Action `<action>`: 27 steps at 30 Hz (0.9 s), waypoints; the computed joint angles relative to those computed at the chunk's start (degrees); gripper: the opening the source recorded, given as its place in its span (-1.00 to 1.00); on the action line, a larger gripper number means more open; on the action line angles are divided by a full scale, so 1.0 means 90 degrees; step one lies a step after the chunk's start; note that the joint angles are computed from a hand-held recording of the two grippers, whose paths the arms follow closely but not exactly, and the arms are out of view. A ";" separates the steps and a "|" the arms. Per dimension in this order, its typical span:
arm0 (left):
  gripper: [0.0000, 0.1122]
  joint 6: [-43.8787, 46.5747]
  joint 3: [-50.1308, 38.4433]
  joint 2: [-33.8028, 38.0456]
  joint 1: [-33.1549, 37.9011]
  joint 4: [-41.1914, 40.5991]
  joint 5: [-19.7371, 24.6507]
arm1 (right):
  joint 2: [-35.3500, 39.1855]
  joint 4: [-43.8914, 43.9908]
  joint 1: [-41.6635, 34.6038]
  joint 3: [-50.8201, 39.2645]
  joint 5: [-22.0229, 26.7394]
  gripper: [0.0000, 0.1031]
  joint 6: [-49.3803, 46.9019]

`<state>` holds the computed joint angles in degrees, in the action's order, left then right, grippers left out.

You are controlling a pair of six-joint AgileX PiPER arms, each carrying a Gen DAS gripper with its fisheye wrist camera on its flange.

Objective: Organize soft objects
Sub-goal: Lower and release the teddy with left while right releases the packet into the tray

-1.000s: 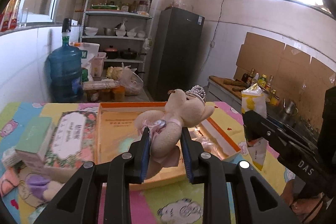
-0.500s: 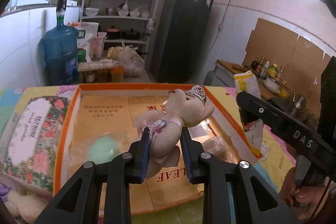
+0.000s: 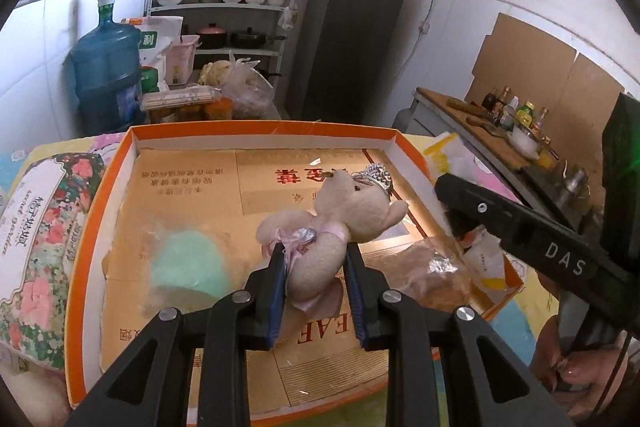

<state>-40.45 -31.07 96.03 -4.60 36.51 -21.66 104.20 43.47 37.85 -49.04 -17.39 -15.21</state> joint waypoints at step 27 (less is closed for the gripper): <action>0.31 0.0041 0.0441 -0.0679 0.0068 -0.0071 -0.0305 | -0.0415 -0.2159 -0.0072 0.0886 -0.1117 0.04 0.2456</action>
<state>-40.08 -27.10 89.92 -3.99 35.87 -24.41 100.47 24.04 37.21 -41.06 -27.44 6.89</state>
